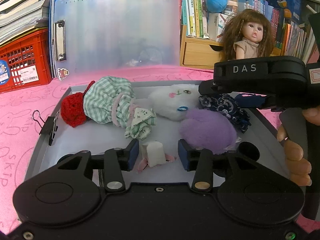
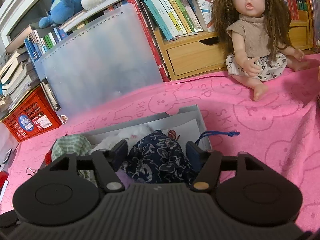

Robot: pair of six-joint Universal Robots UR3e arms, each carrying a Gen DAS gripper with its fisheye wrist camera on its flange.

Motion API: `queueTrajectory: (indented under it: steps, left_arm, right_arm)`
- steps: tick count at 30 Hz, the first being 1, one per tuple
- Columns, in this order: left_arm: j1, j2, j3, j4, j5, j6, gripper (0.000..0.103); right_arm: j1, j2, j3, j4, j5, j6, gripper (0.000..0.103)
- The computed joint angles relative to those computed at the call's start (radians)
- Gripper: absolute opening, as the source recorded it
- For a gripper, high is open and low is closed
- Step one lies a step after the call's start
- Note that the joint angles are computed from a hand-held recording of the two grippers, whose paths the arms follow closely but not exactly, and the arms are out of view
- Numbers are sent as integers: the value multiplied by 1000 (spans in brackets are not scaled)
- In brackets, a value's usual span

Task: Organize objects
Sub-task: 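Open both grippers to release the block and pouch in the tray, then move left gripper to the crocheted yellow-red snake while right gripper approaches the loose black lid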

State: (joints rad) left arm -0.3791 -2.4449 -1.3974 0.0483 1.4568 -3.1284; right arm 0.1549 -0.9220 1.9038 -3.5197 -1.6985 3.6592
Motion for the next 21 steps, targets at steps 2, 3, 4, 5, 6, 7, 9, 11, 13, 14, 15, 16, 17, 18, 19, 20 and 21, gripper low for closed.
queueTrajectory:
  steps: [2,3,4,5,6,7,9,11,13,14,15,16,17,18,19,20,21]
  left_arm:
    - [-4,9,-11,9,7,5,45]
    - [-5,15,-19,15,9,8,46]
    - [-6,21,-27,21,9,11,47]
    - [-5,29,-40,30,7,14,49]
    - [-4,38,-53,39,2,17,50]
    - [-3,47,-67,50,-1,20,52]
    - [-1,67,-99,75,-9,28,54]
    - [1,87,-134,103,-16,37,57]
    - [4,112,-174,131,-28,47,58]
    - [7,124,-196,146,-36,52,59]
    - [8,137,-220,161,-42,55,59]
    - [10,150,-242,176,-46,58,61]
    - [10,162,-262,189,-48,62,62]
    - [11,172,-285,204,-50,67,62]
    - [11,183,-306,219,-53,72,62]
    - [11,193,-327,233,-56,76,62]
    - [12,205,-348,247,-58,80,62]
  right_arm:
    - [1,-8,17,-18,0,-7,85]
    - [1,-14,28,-26,-1,-10,86]
    - [1,-22,40,-34,0,-14,86]
    - [1,-30,51,-43,1,-17,86]
    - [-1,-38,63,-53,3,-20,87]
    - [-3,-49,80,-67,7,-25,87]
    - [-6,-73,112,-93,12,-37,88]
    - [-9,-99,147,-121,16,-51,89]
    - [-15,-130,191,-154,24,-66,90]
    - [-20,-146,214,-170,30,-72,90]
    - [-23,-158,233,-184,35,-77,90]
    - [-27,-172,254,-199,40,-81,90]
    - [-32,-187,281,-219,47,-85,91]
    - [-37,-201,307,-239,54,-89,91]
    - [-40,-213,330,-257,59,-92,91]
    - [-43,-224,352,-274,65,-95,92]
    - [-47,-234,372,-289,72,-100,92]
